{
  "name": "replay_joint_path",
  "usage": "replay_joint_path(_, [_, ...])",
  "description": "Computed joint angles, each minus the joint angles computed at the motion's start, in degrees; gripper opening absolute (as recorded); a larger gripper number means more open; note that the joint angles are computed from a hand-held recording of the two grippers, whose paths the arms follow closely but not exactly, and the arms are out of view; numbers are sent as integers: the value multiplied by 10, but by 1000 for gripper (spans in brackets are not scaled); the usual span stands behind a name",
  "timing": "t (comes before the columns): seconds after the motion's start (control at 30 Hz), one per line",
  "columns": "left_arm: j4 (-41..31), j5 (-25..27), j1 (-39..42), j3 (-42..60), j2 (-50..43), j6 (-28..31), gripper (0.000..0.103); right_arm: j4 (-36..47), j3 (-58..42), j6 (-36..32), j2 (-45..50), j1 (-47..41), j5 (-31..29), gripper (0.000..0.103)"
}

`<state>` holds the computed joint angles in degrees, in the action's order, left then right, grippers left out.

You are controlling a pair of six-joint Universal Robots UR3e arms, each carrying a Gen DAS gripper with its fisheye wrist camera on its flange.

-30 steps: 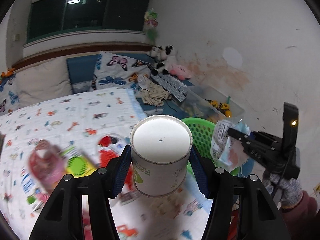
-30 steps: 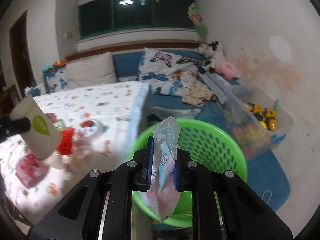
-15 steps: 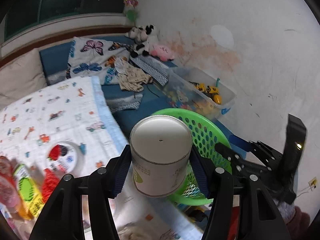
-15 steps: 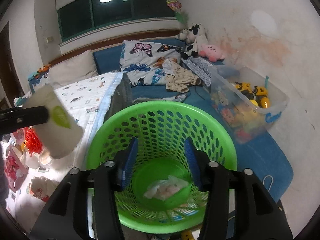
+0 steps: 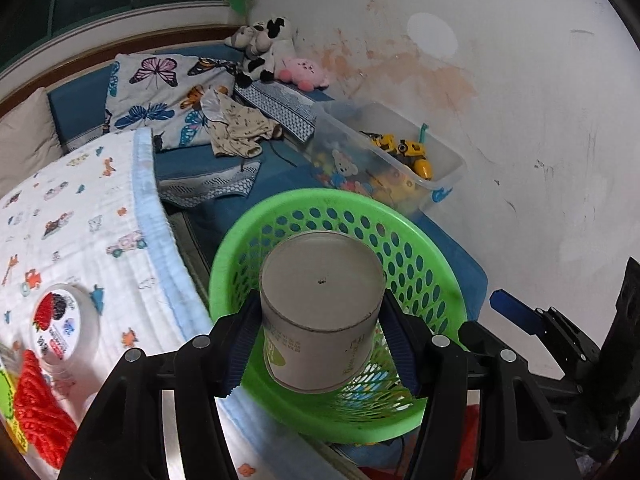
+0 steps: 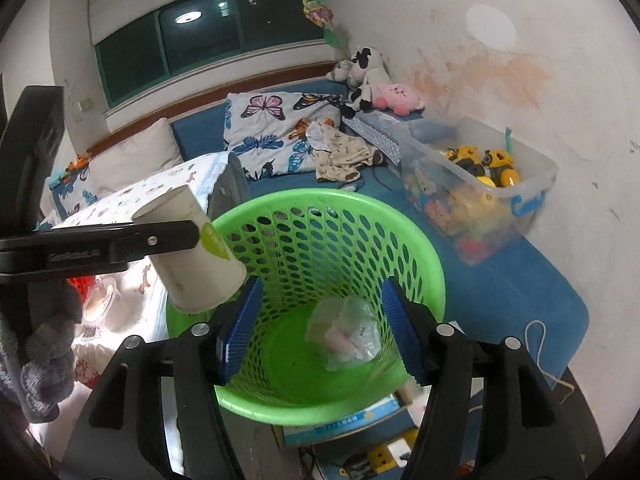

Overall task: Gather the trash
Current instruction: 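Release the white paper cup into the green basket with the left tool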

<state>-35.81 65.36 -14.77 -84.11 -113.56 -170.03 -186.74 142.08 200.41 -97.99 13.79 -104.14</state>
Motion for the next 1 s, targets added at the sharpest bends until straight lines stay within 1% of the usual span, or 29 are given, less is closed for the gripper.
replay_joint_path(0.03, [-6, -4, 0, 1, -1, 2, 65, 0, 2, 3, -1, 5, -4, 63])
replay_joint_path(0.07, [-5, -6, 0, -3, 1, 2, 68, 1, 3, 7, -1, 9, -9, 63])
replay_joint_path(0.13, [9, -9, 2, -21, 12, 5, 68, 2, 4, 11, -3, 13, -10, 63])
replay_joint_path(0.2, [0, -12, 5, -33, 27, 11, 68, 4, 5, 22, -5, 25, -18, 63])
replay_joint_path(0.27, [2, -12, 12, -53, 51, 16, 68, 7, 6, 30, -11, 34, -14, 63])
replay_joint_path(0.5, [10, -3, 60, -159, 185, 42, 68, 13, -23, 59, 13, 105, -38, 67])
replay_joint_path(0.6, [2, -9, 102, -209, 253, 61, 68, 15, -48, 70, 35, 142, -47, 70])
replay_joint_path(0.7, [-24, -27, 160, -257, 321, 86, 68, 19, -80, 80, 67, 181, -51, 71])
replay_joint_path(0.87, [-102, -76, 285, -326, 443, 153, 68, 13, -143, 97, 139, 229, -34, 71])
replay_joint_path(0.97, [-168, -106, 375, -362, 523, 214, 68, 19, -189, 100, 185, 255, -26, 71])
replay_joint_path(1.0, [-201, -121, 408, -370, 549, 239, 68, 23, -208, 100, 201, 263, -21, 72])
